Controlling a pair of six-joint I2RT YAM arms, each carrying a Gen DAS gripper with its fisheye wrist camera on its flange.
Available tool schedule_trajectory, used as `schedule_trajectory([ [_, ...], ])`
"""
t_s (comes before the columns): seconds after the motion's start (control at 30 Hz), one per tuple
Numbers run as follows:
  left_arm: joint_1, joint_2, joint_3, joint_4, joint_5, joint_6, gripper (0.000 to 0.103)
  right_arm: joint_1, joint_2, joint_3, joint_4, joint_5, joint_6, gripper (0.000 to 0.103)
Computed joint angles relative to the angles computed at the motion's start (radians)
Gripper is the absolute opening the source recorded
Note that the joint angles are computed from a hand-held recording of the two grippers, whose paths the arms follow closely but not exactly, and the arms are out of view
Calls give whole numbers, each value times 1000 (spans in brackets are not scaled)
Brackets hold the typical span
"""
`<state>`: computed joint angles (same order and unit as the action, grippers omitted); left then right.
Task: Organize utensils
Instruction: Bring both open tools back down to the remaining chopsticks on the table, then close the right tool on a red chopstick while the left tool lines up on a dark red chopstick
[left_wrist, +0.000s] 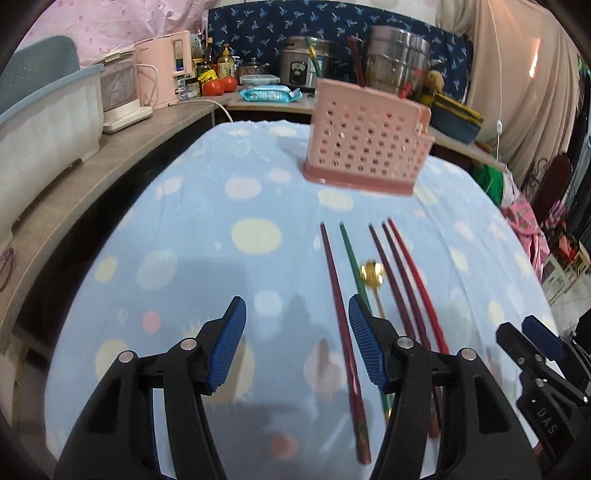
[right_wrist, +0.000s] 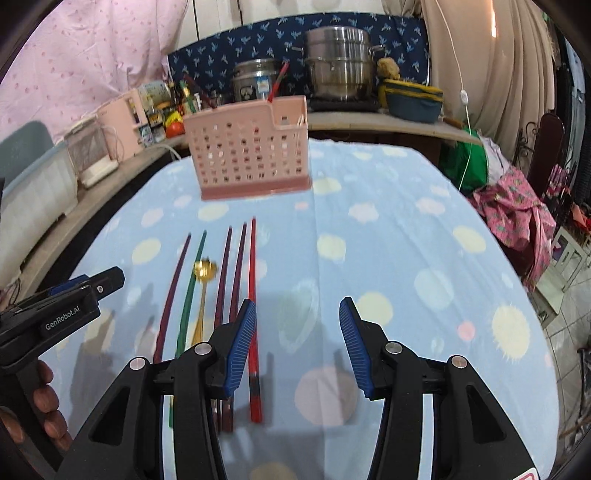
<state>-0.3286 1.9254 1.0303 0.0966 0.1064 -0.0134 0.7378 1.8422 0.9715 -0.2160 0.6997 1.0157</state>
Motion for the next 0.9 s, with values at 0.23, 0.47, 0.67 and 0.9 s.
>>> schedule_trajectory([
  [0.23,-15,3,-70,26,4,-6,55,31,72,-4,18,-48,60,45],
  [0.47,-17,1,-106,51,28,-8,55,46,102,1,43,-82,54,33],
  [0.67,-28,2,-125,58,36,-7,55,44,129,17,64,-115,35,21],
  [0.9,-35,-3,-146,72,44,0,55,47,140,25,65,-125,27,20],
])
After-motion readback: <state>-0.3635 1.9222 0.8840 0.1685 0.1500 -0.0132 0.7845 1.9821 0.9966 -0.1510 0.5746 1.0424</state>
